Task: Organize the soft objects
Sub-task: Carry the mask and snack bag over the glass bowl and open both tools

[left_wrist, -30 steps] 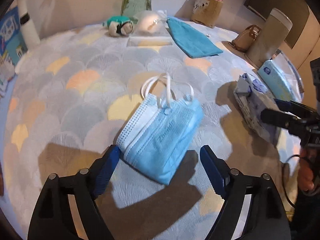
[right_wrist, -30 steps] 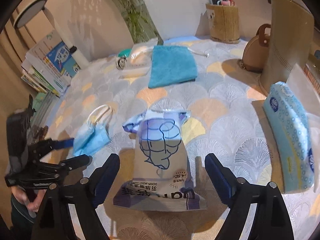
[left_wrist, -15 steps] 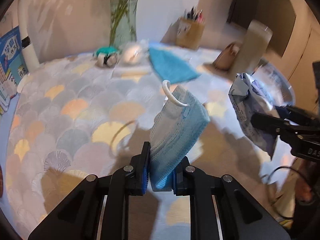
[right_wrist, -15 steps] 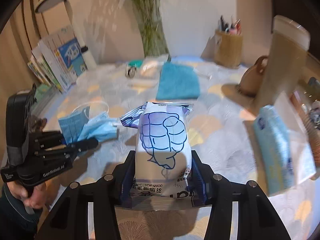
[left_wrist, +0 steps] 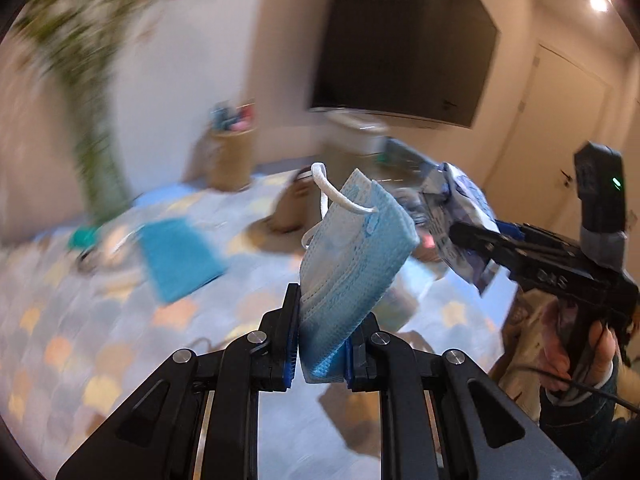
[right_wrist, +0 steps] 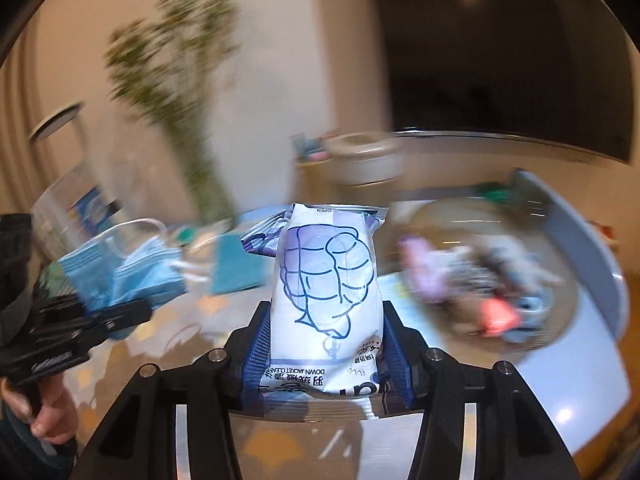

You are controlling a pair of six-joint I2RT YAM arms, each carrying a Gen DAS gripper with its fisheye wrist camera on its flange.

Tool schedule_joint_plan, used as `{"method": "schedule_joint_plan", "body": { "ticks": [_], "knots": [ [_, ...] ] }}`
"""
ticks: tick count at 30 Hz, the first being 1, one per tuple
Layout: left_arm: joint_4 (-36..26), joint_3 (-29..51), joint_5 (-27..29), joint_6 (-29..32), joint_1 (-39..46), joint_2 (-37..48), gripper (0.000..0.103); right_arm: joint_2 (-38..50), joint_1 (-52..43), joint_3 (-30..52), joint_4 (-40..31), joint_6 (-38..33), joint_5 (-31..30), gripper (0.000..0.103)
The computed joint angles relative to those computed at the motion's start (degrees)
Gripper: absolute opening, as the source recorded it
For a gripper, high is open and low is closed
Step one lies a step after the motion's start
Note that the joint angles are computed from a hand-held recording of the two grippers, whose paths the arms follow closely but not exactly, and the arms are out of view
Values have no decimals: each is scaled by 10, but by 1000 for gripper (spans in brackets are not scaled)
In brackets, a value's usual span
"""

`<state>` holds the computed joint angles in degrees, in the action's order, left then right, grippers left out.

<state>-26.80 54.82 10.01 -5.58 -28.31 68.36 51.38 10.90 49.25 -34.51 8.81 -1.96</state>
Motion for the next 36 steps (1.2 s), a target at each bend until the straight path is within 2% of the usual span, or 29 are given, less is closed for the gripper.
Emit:
{"method": "schedule_joint_plan", "body": {
  "ticks": [4,7,11,14,19,20,21,22,23,24,26,28,31,36],
  "knots": [
    [17,106,-46,-22,-93,117,15,27,-185,38,-22,-60,-93,51],
    [14,202,-74,-37,-130,212,15,99,-299,89,-25,-85,-159,51],
    [-5,354,-104,-51,-158,355,15,210,-350,164,-15,-89,-193,52],
    [-25,438,-126,-51,-172,437,15,279,-352,205,-5,-75,-194,52],
    [-50,563,-176,-53,-183,539,18,390,-364,285,4,-44,-212,52],
    [-51,583,-192,-54,-185,554,25,406,-364,302,4,-41,-213,53],
    [-54,599,-204,-56,-186,567,39,418,-363,316,6,-41,-214,53],
    [-63,617,-209,-60,-189,579,45,429,-362,329,9,-43,-220,56],
    [-72,629,-203,-62,-187,588,53,444,-364,344,7,-49,-231,67],
    [-77,633,-193,-64,-186,592,59,458,-365,361,1,-52,-243,69],
    [-69,614,-176,-67,-186,585,63,468,-364,374,-7,-57,-238,70],
    [-54,586,-174,-70,-189,569,63,462,-365,367,-4,-62,-234,70],
    [-24,525,-136,-80,-190,527,63,443,-379,345,-2,-68,-246,70],
    [1,413,-129,-78,-202,428,64,392,-402,299,-22,-82,-259,70]
  ]
}}
